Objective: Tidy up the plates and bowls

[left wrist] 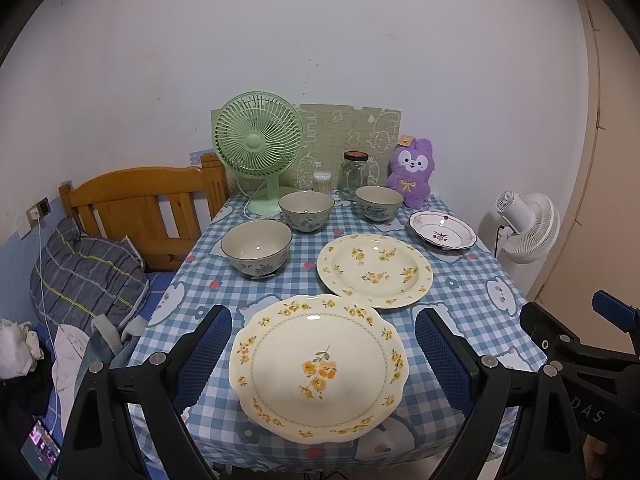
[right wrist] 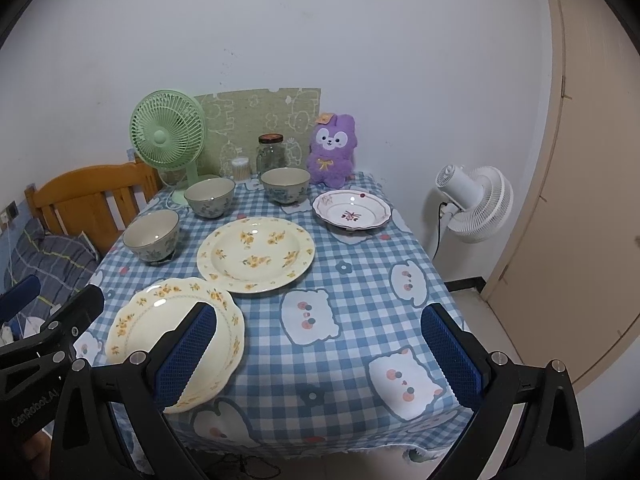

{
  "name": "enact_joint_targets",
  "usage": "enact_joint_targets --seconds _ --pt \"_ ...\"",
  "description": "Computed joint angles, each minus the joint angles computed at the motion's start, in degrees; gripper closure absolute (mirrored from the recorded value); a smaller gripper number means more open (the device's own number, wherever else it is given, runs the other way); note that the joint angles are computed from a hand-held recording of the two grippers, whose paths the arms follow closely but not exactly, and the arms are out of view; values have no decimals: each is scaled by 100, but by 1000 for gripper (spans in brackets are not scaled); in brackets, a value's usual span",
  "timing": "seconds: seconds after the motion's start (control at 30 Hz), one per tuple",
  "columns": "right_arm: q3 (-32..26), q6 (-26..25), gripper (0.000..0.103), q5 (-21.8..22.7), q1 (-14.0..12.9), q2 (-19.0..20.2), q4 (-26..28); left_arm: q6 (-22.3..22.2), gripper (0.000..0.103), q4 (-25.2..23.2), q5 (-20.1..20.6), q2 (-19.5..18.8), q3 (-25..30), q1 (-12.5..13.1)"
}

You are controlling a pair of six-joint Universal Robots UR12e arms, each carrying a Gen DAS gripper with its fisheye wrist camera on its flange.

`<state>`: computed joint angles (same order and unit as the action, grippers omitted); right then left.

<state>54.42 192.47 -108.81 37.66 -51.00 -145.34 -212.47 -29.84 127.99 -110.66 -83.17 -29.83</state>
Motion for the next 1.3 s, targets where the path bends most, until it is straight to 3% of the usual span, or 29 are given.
enact_joint_targets --seconds 1.3 --pt "4 -24 4 -9 -8 24 -32 -12 9 -21 0 -39 41 4"
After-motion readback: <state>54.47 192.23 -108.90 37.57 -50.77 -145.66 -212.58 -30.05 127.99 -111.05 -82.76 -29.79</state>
